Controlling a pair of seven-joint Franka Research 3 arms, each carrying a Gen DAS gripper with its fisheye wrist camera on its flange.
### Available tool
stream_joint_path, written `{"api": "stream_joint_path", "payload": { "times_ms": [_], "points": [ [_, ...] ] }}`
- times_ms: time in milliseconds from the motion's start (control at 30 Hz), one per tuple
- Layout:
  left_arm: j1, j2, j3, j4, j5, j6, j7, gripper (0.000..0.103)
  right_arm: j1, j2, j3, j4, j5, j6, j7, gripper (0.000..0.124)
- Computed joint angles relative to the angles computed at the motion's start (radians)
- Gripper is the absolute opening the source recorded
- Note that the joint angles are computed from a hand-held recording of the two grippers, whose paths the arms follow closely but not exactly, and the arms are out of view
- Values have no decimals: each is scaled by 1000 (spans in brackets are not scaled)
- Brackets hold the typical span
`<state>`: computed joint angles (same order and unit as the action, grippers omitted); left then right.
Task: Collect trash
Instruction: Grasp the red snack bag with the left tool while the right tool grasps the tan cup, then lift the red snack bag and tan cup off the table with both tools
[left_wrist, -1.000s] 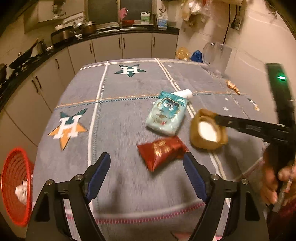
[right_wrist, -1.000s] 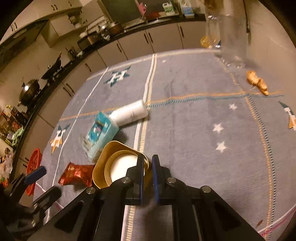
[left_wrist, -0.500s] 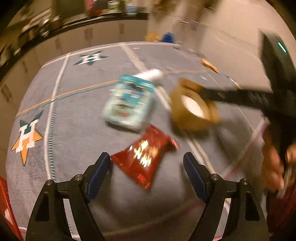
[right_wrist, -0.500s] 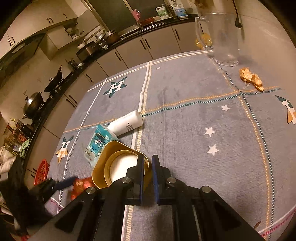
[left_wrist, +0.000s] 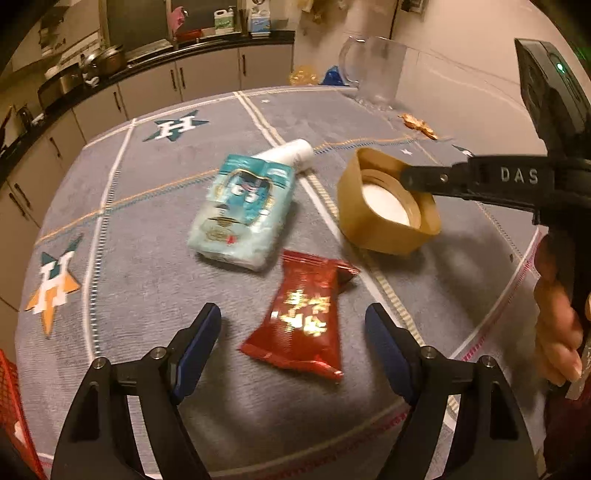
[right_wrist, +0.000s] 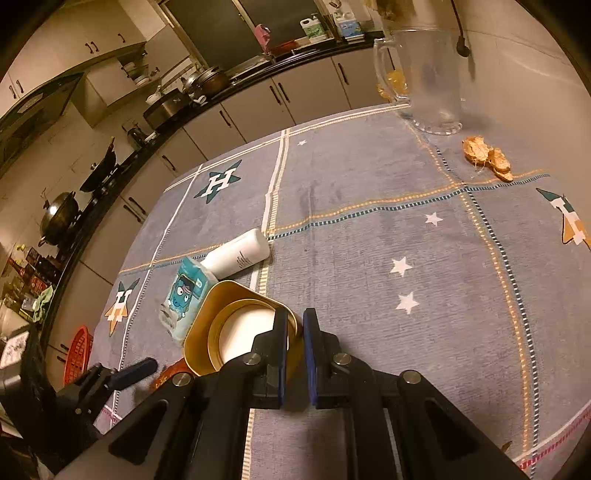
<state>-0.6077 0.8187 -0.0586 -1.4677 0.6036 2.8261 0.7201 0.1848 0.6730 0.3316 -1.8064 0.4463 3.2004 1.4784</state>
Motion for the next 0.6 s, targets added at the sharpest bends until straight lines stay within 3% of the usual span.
{"api": "stream_joint_path", "payload": {
  "times_ms": [100,200,333,500,600],
  "points": [
    [-4,16,2,20,-5,-6,0,54,-1,-1,0,-3,0,4,1,9],
    [-22,14,31,15,15,11,-41,44,8,-4,-8,-6,-6,5,2,9],
    [-23,0,53,-27,27,90,-93,40,42,-7,-38,-7,-17,12,8,9],
    [-74,-29,136,-72,86,164,-185,39,181,-19,-177,-12,-47,32,48,9],
    [-149,-55,248,-113,152,232,-310,39,222,-23,-216,-19,-68,49,54,9]
  ]
}}
